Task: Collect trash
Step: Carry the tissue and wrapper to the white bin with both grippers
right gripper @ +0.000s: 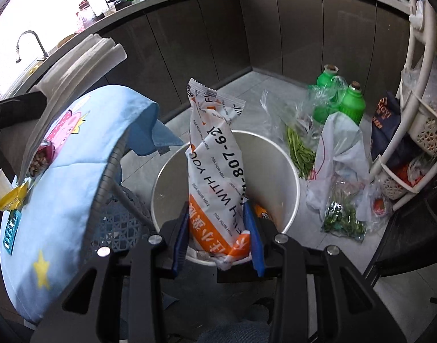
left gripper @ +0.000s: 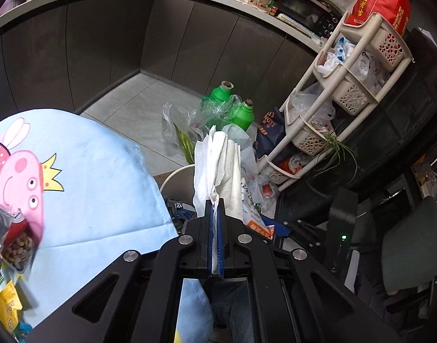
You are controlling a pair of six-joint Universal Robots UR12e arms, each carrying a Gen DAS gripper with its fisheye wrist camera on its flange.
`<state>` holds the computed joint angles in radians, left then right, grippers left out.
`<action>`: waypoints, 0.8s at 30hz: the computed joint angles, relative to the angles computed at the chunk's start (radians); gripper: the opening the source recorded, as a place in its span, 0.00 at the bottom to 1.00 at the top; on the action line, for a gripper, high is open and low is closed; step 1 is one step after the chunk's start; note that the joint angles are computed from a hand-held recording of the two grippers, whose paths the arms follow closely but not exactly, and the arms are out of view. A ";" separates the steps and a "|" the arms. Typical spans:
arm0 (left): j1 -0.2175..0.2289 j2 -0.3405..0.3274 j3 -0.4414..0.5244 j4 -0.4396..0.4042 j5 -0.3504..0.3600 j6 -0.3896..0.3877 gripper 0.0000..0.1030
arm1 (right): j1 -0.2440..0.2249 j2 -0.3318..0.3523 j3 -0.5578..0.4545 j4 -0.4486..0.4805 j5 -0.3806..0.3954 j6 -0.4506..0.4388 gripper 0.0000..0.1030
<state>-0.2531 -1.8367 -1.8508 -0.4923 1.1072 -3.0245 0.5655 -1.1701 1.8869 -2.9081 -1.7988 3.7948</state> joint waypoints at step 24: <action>-0.032 -0.074 0.045 -0.054 0.043 0.028 0.02 | -0.011 0.027 0.005 -0.018 0.040 -0.014 0.71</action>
<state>-0.2850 -1.9104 -1.8061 -0.5460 1.1499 -2.9963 0.5544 -1.1426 1.8918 -2.9261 -1.7590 3.7808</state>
